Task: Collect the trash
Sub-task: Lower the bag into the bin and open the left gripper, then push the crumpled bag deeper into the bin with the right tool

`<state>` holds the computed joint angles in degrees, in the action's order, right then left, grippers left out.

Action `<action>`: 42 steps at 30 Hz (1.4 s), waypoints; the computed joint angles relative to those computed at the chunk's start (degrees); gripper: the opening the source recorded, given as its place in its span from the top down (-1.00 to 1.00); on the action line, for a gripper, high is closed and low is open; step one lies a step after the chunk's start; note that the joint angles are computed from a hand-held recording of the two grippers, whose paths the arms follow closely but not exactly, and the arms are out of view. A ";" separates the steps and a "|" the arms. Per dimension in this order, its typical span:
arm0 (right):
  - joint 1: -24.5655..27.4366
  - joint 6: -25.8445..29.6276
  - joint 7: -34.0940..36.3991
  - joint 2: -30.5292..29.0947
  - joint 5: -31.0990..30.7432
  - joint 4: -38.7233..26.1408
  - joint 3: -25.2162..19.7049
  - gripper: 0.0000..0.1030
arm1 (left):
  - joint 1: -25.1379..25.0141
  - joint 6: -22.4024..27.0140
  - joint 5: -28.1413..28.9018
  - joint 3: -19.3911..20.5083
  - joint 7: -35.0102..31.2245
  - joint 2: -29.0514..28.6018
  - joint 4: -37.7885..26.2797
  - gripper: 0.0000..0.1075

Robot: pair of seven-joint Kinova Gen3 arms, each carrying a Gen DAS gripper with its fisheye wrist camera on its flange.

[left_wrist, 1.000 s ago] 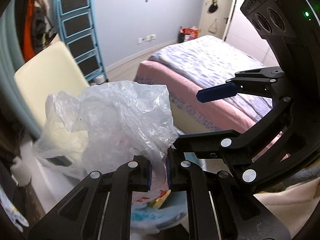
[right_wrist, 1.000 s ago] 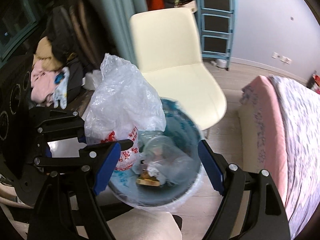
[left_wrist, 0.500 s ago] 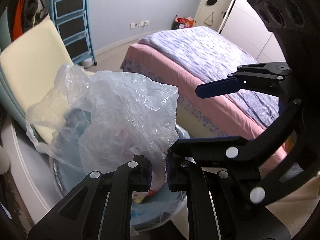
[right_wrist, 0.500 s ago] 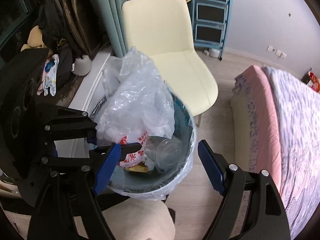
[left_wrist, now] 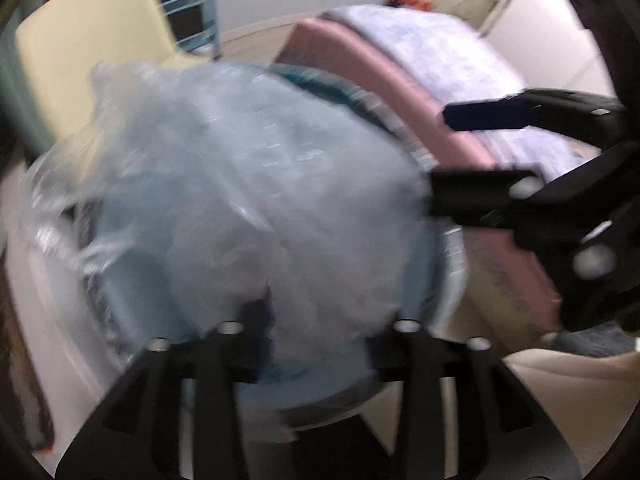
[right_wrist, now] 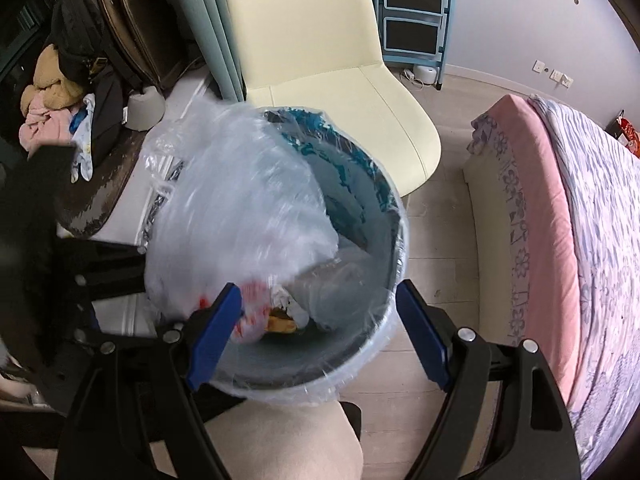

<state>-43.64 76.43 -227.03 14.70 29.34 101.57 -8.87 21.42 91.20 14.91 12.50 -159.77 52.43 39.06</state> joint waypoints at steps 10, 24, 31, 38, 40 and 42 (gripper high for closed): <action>-0.69 5.06 4.36 1.05 3.69 -4.41 0.63 -0.48 | -4.89 4.82 4.91 2.00 0.48 0.99 -8.87 -0.58; -0.36 7.03 11.82 3.03 7.52 -10.21 1.61 -0.48 | -9.29 1.33 7.38 1.06 0.08 -2.18 -4.50 -0.60; 1.86 1.68 16.42 3.04 6.79 -9.52 2.74 -0.48 | -9.49 -1.29 7.71 1.21 -1.13 -3.13 -2.33 -0.60; 3.92 -4.58 16.52 2.06 6.70 -5.97 3.53 -0.48 | -9.40 -0.38 6.80 0.52 0.85 -0.76 -5.28 -0.60; 4.46 -5.94 16.53 1.78 6.61 -5.16 3.62 -0.48 | -9.28 -0.45 6.42 0.39 1.31 -0.33 -5.72 -0.60; 5.08 -7.00 16.90 1.69 6.44 -4.66 3.74 -0.48 | -9.37 -0.93 6.29 0.32 1.81 0.02 -5.95 -0.60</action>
